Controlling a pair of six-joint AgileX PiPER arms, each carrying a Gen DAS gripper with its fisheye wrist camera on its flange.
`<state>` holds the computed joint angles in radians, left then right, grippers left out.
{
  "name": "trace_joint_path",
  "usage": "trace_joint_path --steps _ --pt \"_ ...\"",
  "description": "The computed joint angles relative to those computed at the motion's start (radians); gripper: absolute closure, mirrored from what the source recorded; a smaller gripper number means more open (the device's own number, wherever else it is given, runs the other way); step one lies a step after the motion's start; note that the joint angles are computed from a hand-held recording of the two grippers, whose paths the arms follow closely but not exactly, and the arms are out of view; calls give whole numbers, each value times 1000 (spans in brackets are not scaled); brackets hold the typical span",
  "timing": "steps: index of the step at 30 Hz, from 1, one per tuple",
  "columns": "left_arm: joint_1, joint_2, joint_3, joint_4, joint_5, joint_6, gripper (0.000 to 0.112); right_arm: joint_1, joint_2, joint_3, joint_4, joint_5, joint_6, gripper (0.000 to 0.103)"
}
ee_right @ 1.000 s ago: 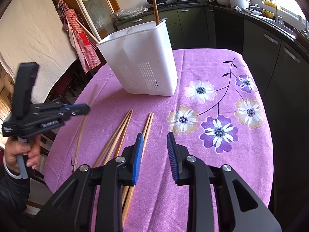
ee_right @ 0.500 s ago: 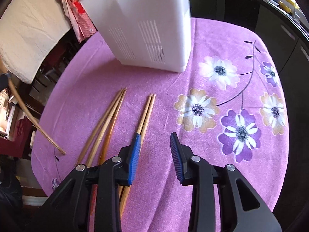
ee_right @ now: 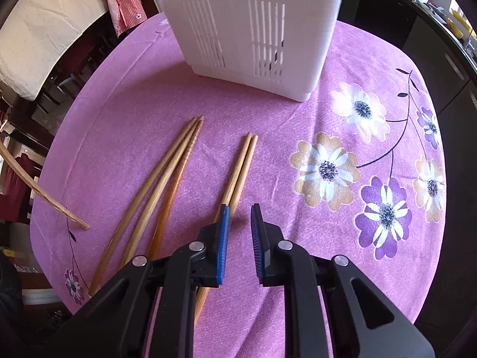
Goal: Organize utensils
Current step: 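Carry the chopstick toward the holder with the left tool while the right tool grasps and lifts another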
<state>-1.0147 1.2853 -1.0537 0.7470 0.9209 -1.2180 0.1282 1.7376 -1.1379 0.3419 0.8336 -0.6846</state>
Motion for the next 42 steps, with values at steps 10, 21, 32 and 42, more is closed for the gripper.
trace_joint_path --steps 10,21,32,42 --pt "-5 -12 4 1 6 1 107 131 53 -59 -129 -12 183 88" --pt "-12 -19 -5 -1 26 6 107 147 39 -101 -78 -20 200 97" --pt "-26 -18 -5 4 36 7 107 -111 -357 39 279 65 -146 97" --pt "-46 -24 -11 19 59 -2 107 -526 -536 160 516 329 -483 97"
